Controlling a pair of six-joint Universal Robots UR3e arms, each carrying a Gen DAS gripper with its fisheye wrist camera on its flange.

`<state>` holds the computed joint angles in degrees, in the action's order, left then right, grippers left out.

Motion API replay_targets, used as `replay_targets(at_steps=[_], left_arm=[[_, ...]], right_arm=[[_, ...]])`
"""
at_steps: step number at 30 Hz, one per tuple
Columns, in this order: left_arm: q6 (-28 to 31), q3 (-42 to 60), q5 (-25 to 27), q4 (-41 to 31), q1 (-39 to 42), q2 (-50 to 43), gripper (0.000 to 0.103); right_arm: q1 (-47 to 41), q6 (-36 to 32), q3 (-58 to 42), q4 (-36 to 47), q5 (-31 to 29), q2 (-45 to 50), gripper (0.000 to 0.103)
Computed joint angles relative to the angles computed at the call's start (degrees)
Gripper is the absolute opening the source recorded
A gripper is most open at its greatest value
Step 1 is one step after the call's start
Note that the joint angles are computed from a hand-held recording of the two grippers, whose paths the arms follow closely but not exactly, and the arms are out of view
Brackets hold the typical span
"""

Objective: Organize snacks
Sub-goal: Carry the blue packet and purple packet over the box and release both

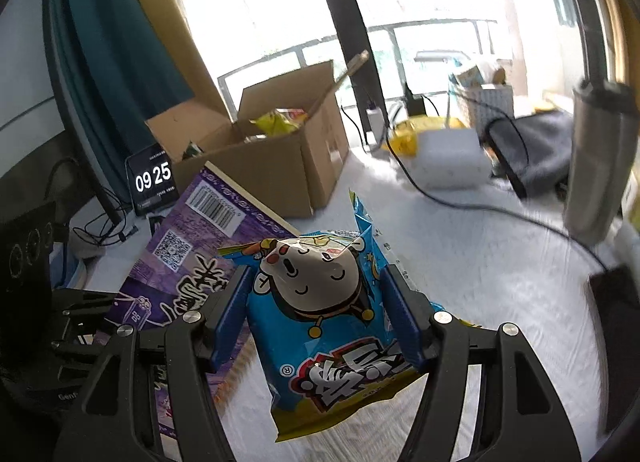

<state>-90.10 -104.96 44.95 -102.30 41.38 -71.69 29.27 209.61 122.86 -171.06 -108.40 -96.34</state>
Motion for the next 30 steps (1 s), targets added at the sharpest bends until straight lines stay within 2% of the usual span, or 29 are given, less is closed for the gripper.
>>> replay_targets(at_steps=[3,11,20,30], left_arm=[[-0.9,4.8,-1.9,-0.5,1.3,-3.9,0.014],[-5.4,16.4,-6.2,4.3,3.4,-14.9,0.014],[-12.8,30.4,-9.5,10.3,4.3,-27.7,0.014],[-27.2,49.3,-11.3,22.3,1.0,-43.7,0.014]], right_arm=[[0.6,-1.4,-5.1,2.5,-0.6,2.2,0.068],[0.8,-5.4,-19.1,6.4,-0.5,11.2,0.068],[-0.1,-10.0,-37.4,12.2,1.7,22.4,0.068],[-1.7,-14.5,-57.0,19.0,4.6,34.6,0.068]])
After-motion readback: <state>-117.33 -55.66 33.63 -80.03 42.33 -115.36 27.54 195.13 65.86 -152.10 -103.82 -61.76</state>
